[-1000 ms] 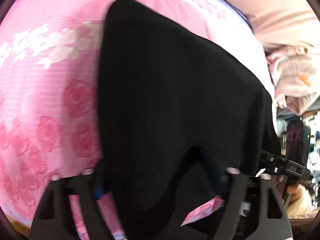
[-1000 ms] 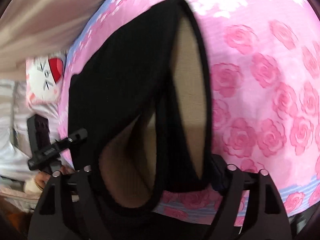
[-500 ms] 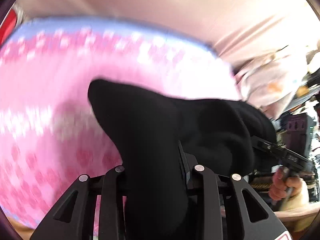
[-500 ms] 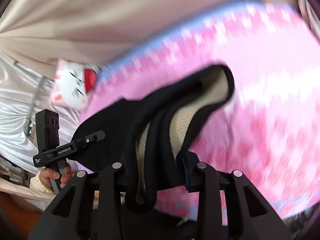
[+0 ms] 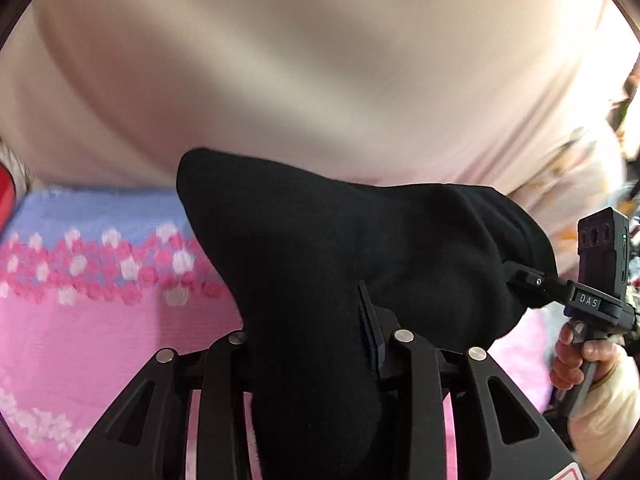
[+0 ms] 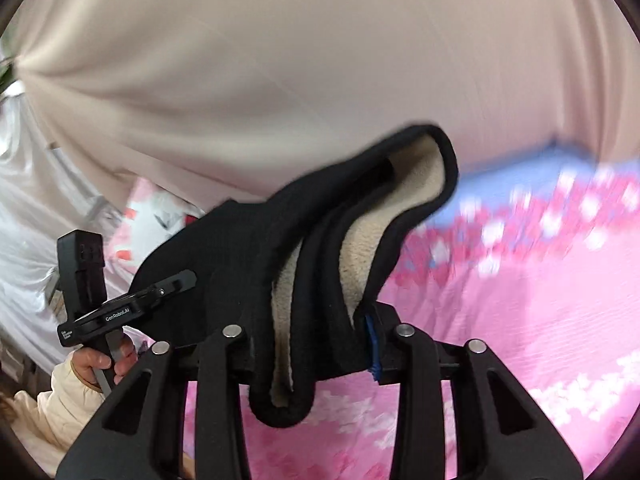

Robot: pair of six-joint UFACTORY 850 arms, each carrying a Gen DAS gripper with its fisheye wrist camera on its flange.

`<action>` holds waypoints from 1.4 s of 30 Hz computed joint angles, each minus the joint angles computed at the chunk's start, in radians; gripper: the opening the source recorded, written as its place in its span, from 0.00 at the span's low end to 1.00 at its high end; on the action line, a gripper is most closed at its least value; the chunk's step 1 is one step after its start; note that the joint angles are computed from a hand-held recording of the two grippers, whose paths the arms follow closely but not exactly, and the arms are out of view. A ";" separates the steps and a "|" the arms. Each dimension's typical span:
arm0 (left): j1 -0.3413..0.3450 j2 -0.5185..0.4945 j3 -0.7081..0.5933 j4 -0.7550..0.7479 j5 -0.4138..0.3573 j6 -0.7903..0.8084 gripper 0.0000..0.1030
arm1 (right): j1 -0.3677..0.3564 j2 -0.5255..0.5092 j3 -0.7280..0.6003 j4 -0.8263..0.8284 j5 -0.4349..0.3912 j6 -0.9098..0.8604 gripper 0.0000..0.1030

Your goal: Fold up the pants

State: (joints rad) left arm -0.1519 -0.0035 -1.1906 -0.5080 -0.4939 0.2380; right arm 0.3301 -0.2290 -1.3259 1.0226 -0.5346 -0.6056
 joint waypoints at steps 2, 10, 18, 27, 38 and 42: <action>0.006 -0.102 0.003 0.072 -0.010 -0.079 0.36 | -0.005 -0.105 -0.005 -0.137 0.016 0.176 0.47; 0.092 -0.011 0.176 -0.012 0.077 -0.012 0.44 | -0.066 0.095 0.237 -0.080 0.142 0.204 0.34; -0.051 -0.190 -0.047 0.801 -0.038 -0.682 0.60 | 0.126 -0.209 -0.201 -0.701 0.048 0.375 0.27; 0.014 -0.151 -0.013 0.875 -0.070 -0.793 0.68 | 0.015 -0.146 -0.111 -0.937 0.012 0.767 0.07; -0.125 0.006 0.097 0.695 -0.102 -0.666 0.71 | 0.141 -0.134 -0.129 -1.044 -0.036 0.799 0.06; -0.147 0.008 0.206 0.812 -0.120 -0.779 0.70 | 0.063 -0.119 -0.055 -0.854 -0.027 0.750 0.14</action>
